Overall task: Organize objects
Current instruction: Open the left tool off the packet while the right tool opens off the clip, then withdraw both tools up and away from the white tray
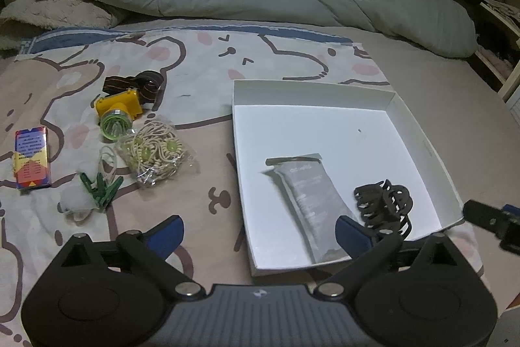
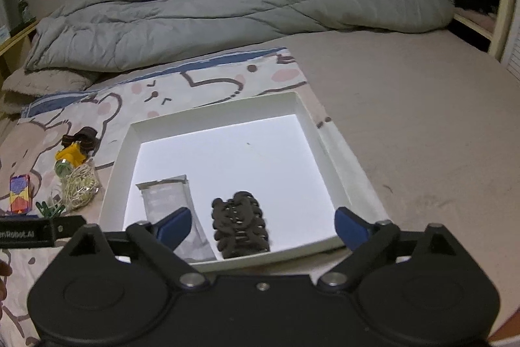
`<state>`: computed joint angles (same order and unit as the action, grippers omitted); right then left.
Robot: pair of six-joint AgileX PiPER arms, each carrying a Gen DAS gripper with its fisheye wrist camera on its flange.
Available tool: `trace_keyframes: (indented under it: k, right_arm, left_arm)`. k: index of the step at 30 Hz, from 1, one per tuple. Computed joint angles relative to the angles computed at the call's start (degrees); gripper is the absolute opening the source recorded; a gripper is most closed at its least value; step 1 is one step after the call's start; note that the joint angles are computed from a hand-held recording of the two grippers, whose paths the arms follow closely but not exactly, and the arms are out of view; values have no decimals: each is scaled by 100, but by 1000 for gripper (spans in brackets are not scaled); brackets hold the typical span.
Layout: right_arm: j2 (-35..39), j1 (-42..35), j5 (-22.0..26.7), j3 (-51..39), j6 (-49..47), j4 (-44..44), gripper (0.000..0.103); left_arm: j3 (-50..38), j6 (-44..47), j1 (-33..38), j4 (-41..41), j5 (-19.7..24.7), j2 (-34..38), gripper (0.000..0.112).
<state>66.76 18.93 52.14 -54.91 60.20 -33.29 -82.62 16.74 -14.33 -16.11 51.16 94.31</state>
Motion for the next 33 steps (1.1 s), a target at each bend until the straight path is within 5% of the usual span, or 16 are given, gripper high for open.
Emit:
trace_keyframes:
  k: [16, 33]
  right_arm:
    - [-33, 623, 610, 63, 279, -615, 103]
    - [314, 971, 948, -366, 324, -665, 103]
  left_arm:
    - [460, 413, 246, -113, -131, -491, 103]
    - [211, 905, 779, -442, 65, -261, 103]
